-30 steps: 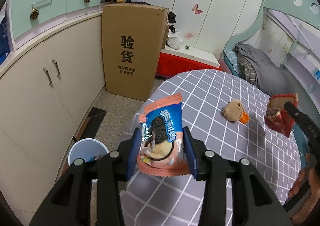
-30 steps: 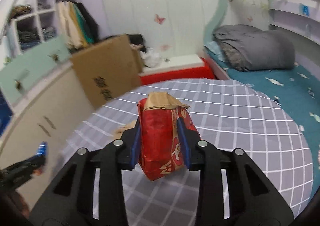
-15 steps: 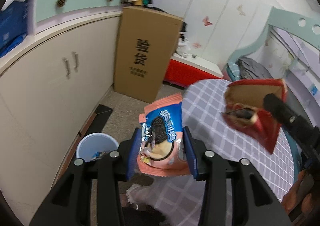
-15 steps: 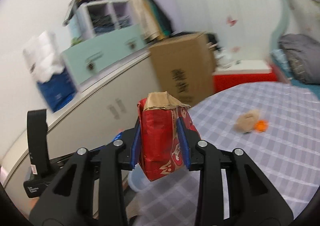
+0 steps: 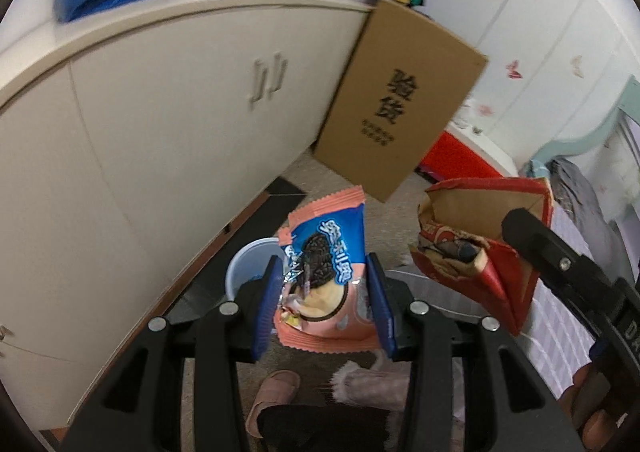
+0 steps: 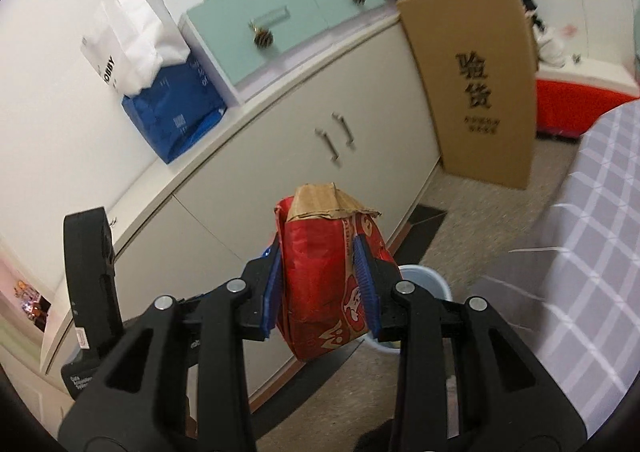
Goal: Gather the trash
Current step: 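Carry both items to the wastebasket and open both tools to drop them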
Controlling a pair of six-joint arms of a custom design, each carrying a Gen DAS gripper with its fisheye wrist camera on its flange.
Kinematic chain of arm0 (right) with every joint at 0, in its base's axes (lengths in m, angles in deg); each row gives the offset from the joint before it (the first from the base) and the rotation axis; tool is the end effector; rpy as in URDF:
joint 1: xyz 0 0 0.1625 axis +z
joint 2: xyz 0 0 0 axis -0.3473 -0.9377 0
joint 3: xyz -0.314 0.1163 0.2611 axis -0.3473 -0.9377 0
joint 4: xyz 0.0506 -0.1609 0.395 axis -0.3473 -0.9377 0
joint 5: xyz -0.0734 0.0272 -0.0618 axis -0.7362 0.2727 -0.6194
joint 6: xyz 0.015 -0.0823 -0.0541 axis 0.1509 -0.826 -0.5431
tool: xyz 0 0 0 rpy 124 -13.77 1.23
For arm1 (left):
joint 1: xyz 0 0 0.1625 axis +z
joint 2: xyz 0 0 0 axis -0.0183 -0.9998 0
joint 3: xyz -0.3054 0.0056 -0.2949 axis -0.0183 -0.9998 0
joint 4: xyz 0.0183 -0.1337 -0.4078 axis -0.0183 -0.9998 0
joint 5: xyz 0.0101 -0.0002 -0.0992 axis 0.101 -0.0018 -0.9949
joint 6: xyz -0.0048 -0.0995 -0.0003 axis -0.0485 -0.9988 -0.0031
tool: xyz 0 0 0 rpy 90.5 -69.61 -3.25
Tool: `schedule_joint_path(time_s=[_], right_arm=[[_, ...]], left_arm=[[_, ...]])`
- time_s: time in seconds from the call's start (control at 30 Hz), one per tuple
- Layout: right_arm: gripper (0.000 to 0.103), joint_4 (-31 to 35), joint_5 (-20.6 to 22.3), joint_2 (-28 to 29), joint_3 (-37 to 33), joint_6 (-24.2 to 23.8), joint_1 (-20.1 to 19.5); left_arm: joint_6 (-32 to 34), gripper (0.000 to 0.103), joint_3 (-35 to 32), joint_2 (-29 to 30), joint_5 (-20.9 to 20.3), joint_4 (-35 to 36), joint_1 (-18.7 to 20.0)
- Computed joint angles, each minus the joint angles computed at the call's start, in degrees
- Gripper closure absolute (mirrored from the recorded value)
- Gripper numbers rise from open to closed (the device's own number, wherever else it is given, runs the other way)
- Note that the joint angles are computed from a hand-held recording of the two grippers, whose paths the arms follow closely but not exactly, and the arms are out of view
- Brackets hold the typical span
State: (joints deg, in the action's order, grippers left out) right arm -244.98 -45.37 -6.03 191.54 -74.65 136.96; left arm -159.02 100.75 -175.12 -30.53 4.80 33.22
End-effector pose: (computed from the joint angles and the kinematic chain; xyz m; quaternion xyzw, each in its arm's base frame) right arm 0.3445 -0.3861 -0.0026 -0.3563 0.9161 -0.1824 0.0249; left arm -0.0316 -0.2805 0.2653 -0.1591 0.8311 -0.4366 0.3055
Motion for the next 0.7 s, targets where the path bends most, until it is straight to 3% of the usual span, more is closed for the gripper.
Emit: schedule_joint_path(time_s=[0.13,0.17,0.2,0.23,0.3,0.4,0.53,0.7], right_arm=[[0.066,-1.25,2.25,6.56,-4.30,1.61,-1.22],[0.061,-2.41,2.27,7.66,-4.81,1.64,-1.57],[0.036,-4.20,2.20,9.91,-6.14,1.14,-1.94],[0.026,-4.24,1.64,11.74,-7.62,0.99,-2.35],[0.025,-3.45,-1.31,14.06,-9.80,1.69,-2.55],[0.025,-1.23,-1.76,15.40,-10.83,2.98,-3.56],[0.023,-0.64,-4.71,15.94,-10.63,1.41,-3.20],[0.020,-2.10,-6.28,15.84,-10.11,0.88,-2.80]], left_arm=[[7.09,0.062,0.17,-1.72,1.90,-4.51,7.06],[9.96,0.062,0.17,-1.32,2.20,-7.35,9.40],[12.59,0.062,0.31,-0.91,2.40,-10.48,11.49],[14.92,0.062,0.55,-0.44,2.51,-13.50,12.96],[21.36,0.062,1.22,1.38,2.11,-21.70,16.57],[28.80,0.062,2.20,5.17,1.33,-32.20,19.98],[37.37,0.062,3.05,11.84,-0.83,-47.11,24.37],[41.42,0.062,2.96,17.68,-2.33,-54.84,26.26]])
